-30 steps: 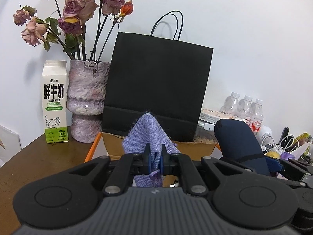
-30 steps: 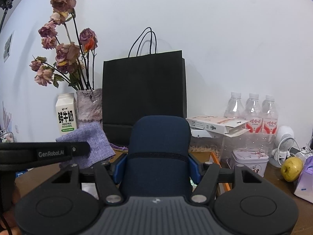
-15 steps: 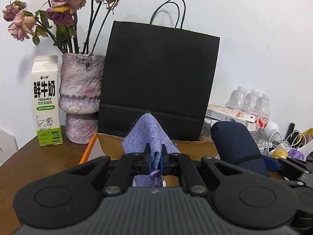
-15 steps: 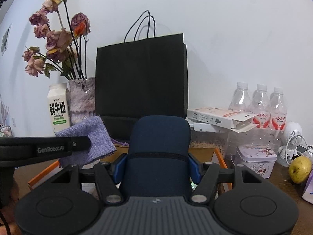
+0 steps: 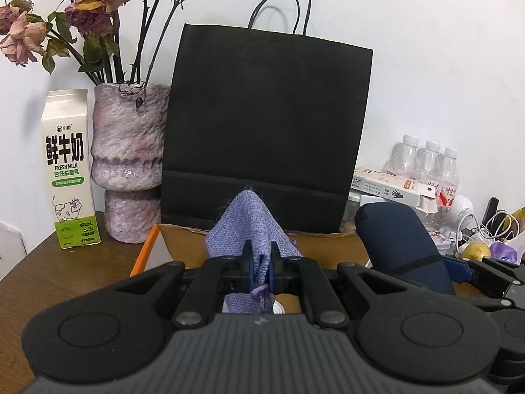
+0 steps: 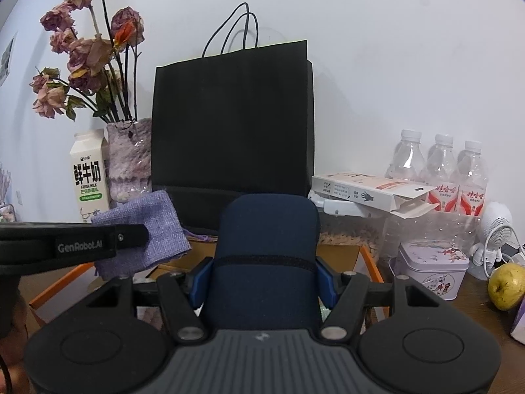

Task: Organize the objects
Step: 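Carry the purple cloth and blue case with both grippers over the red box, then open the left gripper to drop the purple cloth while the right lowers the blue case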

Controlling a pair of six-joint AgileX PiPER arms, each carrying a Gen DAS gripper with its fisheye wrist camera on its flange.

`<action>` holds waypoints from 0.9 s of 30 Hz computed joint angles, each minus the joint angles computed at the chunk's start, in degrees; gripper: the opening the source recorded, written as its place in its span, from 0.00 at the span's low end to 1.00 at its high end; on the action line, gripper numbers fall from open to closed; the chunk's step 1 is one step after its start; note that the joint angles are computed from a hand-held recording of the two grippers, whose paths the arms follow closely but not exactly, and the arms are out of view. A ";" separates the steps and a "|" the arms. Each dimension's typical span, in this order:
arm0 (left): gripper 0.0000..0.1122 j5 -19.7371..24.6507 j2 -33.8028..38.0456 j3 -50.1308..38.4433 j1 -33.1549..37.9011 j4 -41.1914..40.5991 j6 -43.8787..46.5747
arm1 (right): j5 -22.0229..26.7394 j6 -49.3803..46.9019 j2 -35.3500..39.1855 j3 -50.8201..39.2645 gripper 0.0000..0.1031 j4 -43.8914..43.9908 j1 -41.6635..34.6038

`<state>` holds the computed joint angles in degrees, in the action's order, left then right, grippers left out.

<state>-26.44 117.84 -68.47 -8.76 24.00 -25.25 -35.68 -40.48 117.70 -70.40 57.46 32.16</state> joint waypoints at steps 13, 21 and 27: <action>0.10 -0.20 0.55 -0.32 -0.19 -1.46 2.21 | 1.53 -2.59 0.80 -1.25 0.61 3.52 -0.27; 0.87 0.03 1.02 -0.12 -1.43 -12.16 11.69 | -3.15 -3.64 1.57 -1.34 1.00 5.59 0.98; 0.92 -3.19 0.53 1.55 -2.22 -20.30 18.38 | -2.53 -4.42 1.35 -1.37 1.00 6.21 0.89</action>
